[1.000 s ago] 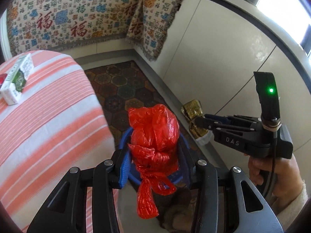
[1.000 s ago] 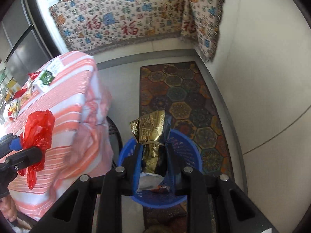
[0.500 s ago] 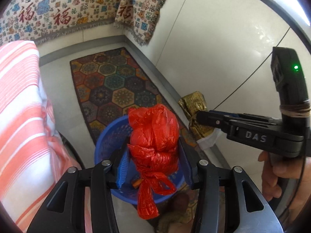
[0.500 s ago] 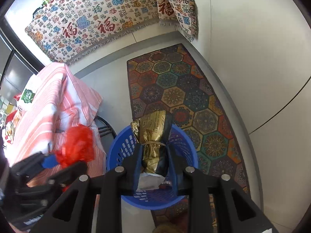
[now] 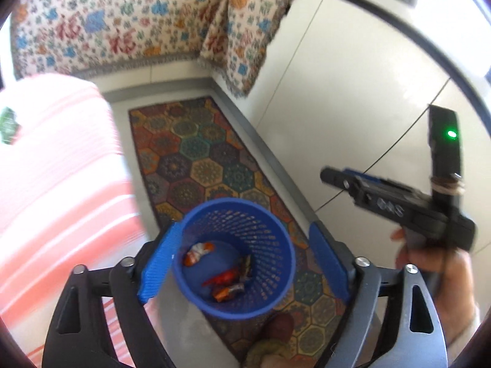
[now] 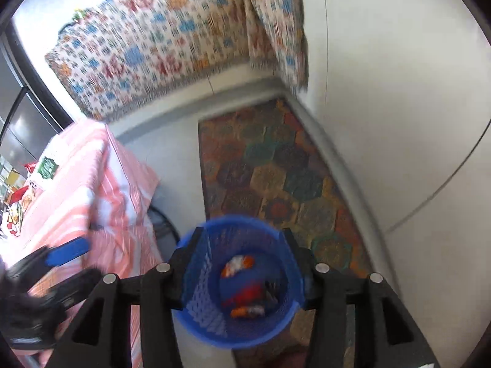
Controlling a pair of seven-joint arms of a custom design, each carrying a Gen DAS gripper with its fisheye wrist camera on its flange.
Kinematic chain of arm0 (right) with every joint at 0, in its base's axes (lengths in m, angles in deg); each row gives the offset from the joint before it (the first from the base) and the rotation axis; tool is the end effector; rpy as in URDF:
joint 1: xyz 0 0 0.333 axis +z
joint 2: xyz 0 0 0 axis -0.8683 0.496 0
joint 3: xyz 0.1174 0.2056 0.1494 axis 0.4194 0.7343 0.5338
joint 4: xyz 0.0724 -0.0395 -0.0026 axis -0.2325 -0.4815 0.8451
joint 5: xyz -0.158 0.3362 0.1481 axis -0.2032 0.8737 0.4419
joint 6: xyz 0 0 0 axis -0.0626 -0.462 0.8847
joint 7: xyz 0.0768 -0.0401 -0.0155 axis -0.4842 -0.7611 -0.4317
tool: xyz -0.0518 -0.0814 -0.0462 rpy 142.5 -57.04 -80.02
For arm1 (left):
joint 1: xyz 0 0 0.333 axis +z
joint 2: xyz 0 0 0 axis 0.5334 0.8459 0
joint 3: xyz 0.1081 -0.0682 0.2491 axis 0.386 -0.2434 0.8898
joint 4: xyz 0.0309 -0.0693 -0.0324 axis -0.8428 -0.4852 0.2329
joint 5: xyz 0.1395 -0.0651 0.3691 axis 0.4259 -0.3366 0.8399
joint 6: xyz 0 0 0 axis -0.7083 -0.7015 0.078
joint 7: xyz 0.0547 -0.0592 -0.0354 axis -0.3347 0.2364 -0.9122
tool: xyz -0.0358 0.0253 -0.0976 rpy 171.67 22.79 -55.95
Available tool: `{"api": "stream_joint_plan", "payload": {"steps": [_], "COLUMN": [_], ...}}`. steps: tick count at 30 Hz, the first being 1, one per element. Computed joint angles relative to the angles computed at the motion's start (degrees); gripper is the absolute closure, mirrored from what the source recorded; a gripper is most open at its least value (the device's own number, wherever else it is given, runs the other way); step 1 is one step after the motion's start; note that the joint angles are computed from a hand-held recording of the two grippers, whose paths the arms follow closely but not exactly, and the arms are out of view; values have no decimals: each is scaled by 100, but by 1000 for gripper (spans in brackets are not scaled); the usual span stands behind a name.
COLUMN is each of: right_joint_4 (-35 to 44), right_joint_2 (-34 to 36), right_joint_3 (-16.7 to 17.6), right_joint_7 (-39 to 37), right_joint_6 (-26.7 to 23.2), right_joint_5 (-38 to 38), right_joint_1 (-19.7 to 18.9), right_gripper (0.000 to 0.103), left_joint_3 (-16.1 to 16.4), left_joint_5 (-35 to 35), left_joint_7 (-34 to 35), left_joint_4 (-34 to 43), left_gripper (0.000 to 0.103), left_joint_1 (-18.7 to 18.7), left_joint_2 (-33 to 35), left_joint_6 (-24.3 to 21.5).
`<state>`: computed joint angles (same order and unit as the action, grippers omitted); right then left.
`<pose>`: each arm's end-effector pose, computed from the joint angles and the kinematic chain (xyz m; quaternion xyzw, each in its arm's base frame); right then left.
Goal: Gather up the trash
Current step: 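Carry both wrappers to the blue wastebasket and open both tools, then return both tools to the table and approach the clear cartoon-printed box with the left tool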
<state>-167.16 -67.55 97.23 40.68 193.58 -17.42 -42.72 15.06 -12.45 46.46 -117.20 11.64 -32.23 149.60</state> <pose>0.4849 0.2526 0.4572 -0.6911 0.6629 -0.1350 0.2544 0.4618 -0.3461 0.4764 -0.6358 0.6927 -0.3278 0.0917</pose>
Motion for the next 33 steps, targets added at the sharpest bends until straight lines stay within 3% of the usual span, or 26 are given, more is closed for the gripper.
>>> {"api": "stream_joint_plan", "payload": {"steps": [4, 7, 12, 16, 23, 28, 33], "right_joint_4": [44, 291, 1013, 1671, 2950, 3673, 3904], "right_joint_2": [-87, 69, 678, 1245, 2419, 3000, 3182], "right_joint_3": [320, 411, 483, 561, 476, 17, -223], "right_joint_7": [719, 779, 393, 153, -195, 14, 148], "right_joint_6": [424, 628, 560, 399, -324, -646, -629], "right_joint_5": [-976, -1174, -1065, -1275, -1305, -1736, -1769], "right_joint_1": [-153, -28, 549, 1172, 2173, 2858, 3102], "right_gripper": [50, 47, 46, 46, 46, 46, 42], "left_joint_3": [16, 90, 125, 197, 435, 732, 790], "left_joint_5": [302, 364, 637, 904, 1392, 1402, 1360], "left_joint_7": [-266, -526, -1007, -1422, -1386, -1032, -789], "left_joint_4": [-904, -1654, -2776, -3564, -4244, -4546, -4595], "left_gripper": [8, 7, 7, 7, 7, 3, 0], "left_joint_1": [73, 90, 302, 568, 972, 1195, 1373], "left_joint_2": [-1263, -2262, -3663, -4613, -5374, -5782, -5752], "left_joint_6": [-486, -1079, -1932, -2298, -2636, -2527, -2319]}}
